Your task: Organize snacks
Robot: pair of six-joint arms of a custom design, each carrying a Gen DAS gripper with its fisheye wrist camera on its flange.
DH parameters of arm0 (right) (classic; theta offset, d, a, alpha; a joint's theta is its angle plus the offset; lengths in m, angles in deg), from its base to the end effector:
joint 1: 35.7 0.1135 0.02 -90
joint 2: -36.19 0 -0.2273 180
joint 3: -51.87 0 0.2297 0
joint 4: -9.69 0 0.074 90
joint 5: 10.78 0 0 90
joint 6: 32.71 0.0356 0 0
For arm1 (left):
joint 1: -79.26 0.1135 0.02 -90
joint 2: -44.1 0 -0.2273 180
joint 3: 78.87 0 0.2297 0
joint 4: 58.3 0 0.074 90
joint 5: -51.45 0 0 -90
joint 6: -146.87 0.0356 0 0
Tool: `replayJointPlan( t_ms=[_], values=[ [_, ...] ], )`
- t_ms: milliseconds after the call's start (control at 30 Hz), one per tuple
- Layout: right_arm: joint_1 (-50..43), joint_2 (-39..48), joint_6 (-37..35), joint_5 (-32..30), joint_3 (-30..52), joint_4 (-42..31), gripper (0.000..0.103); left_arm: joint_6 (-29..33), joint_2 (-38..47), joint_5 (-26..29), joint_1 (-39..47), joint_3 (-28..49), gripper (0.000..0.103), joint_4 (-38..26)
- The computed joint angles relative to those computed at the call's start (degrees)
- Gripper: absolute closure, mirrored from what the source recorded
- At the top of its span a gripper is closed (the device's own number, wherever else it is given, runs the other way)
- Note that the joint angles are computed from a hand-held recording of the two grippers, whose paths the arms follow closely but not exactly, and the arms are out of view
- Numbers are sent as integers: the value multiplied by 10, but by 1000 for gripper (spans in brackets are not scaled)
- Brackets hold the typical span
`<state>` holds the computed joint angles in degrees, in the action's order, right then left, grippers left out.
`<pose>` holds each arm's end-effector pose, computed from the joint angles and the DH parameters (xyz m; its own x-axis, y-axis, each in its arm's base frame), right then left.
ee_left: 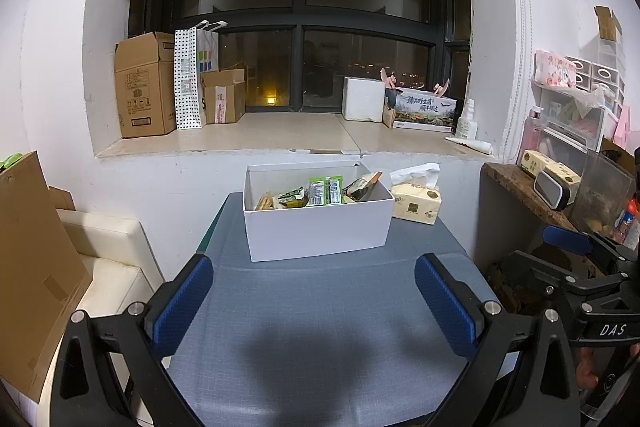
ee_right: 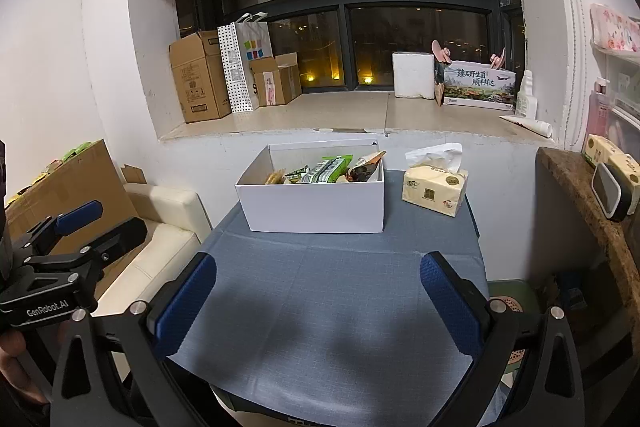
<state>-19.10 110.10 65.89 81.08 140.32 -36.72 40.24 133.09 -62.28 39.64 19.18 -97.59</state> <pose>0.2614 0.0767 0.3317 -0.5390 -0.0047 -0.8423 -0.1805 0.9774 0.1100 0.2671 -0.2025 0.3233 -0.4620 0.0424 -0.8859 0.1917 0.9800 -0.0531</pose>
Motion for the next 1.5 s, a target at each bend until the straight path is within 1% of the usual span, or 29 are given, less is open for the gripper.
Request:
replayJointPlan(
  t_ms=[1500],
  values=[
    [11, -4, 4, -1, -3, -1, 0, -3, 7, -2, -7, 6, 0, -7]
  ],
)
